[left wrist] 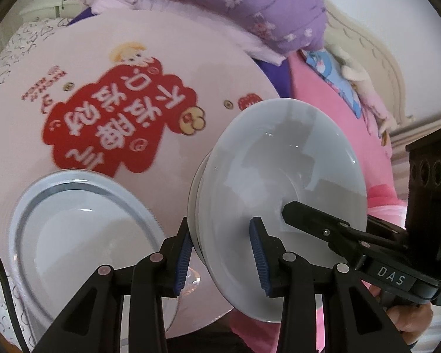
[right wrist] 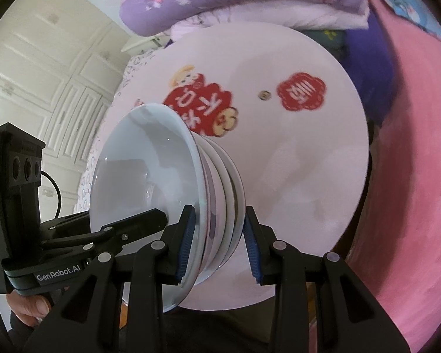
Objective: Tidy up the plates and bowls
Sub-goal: 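Lift the bowl stack with both grippers and carry it over the plates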
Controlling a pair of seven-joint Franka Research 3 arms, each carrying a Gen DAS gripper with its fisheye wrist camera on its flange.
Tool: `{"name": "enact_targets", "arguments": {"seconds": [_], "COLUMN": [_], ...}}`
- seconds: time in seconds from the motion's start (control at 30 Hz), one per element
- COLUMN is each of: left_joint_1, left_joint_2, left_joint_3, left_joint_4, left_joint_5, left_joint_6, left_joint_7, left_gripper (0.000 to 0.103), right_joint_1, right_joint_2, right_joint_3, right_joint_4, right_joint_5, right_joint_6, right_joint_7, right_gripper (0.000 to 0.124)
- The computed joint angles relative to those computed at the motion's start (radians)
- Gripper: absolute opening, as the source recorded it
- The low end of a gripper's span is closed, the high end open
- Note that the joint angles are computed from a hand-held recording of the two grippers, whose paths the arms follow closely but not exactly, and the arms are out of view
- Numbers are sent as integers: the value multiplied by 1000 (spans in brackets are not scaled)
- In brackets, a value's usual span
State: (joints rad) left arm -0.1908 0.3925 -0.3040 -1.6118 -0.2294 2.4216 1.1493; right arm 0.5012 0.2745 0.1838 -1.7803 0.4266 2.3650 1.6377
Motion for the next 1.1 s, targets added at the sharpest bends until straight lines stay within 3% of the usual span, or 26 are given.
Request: {"name": "enact_targets", "arguments": {"seconds": [0.23,0.6,0.93,1.1], "left_joint_1": [52,57,25,14], "left_joint_2": [-159,-411,-539,-538], "left_joint_3": [24,106,157,166], "left_joint_4": [-157,-430,-577,-601], "left_joint_5": [-67,-145,-165,-175], "left_joint_6": [5,29,30,42], "left_joint_7": [28,37,16,13], "left_gripper": [35,35,35,35], "right_joint_1": [43,119,158,165], "right_joint_2": [64,163,205,216], "right_joint_3": [18,42,50,49], "right_joint_4": [129,269,297,292], "right_joint_5": [-32,-56,-58,-59], "right_joint_6": [-56,-108,-128,-135], "right_joint_7": [10,9,0,0], "right_gripper": [33,33,33,33]}}
